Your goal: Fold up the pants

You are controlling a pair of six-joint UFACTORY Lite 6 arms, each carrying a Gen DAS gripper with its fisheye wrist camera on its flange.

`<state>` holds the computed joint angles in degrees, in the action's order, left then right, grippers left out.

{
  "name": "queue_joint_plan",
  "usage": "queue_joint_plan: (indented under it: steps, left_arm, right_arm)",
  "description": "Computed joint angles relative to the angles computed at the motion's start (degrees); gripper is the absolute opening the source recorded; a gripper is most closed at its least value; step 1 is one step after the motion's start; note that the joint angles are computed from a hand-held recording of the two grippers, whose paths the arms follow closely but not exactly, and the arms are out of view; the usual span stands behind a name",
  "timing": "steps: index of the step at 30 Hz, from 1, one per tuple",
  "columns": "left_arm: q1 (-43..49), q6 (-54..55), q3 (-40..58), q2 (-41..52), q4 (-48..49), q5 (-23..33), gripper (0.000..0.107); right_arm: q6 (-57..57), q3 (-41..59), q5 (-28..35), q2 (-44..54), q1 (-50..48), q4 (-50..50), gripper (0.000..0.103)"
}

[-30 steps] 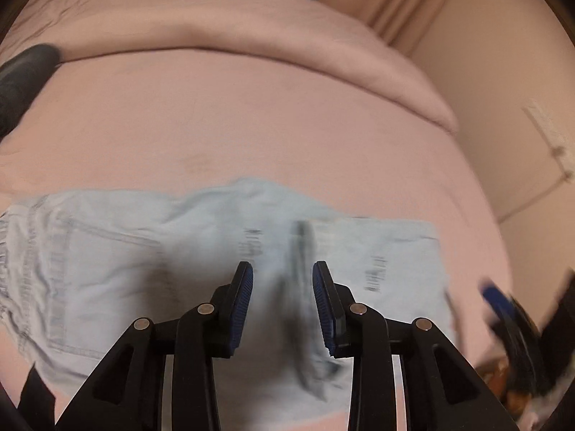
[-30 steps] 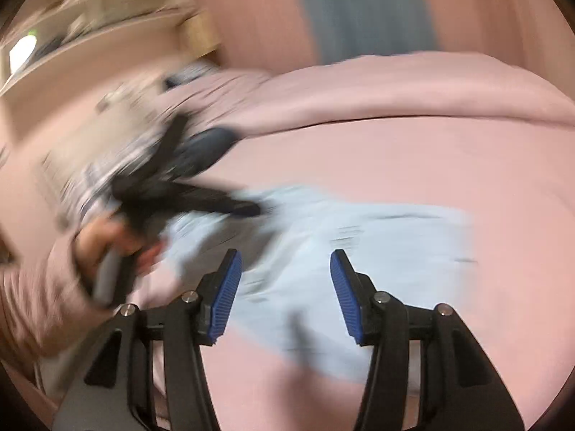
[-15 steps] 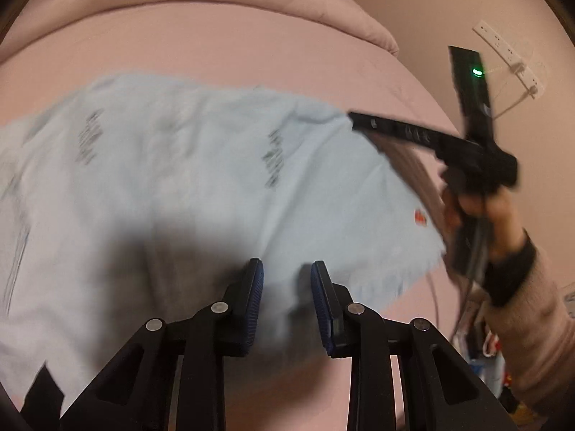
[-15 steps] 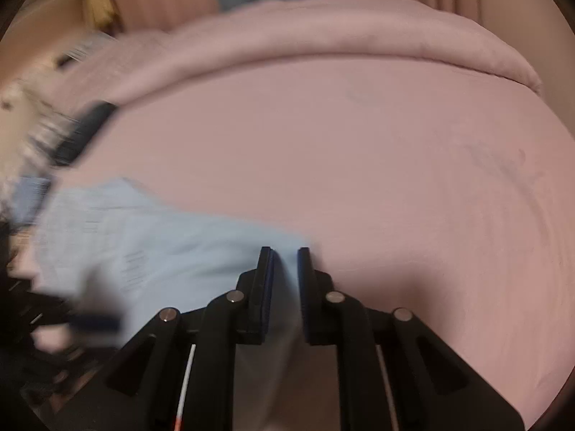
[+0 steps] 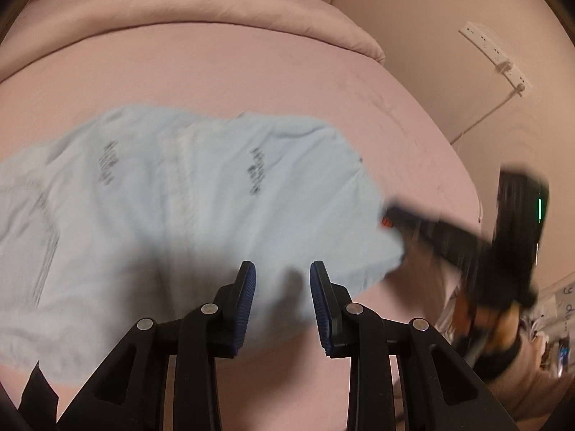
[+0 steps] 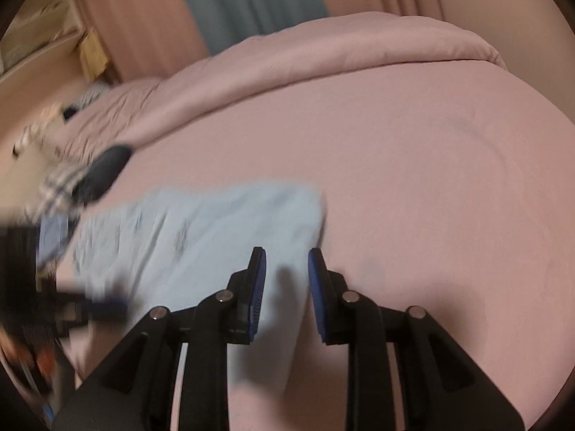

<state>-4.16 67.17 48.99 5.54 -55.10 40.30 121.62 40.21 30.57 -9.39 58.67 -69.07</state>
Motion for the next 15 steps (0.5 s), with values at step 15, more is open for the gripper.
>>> queue_joint_plan:
  steps: [15]
  left_arm:
    - [10.42, 2.79, -4.7, -1.03, 5.39, 1.75, 0.029]
  right_arm:
    - [15.08, -4.98, -0.94, 2.3, 9.45, -4.34, 0.027]
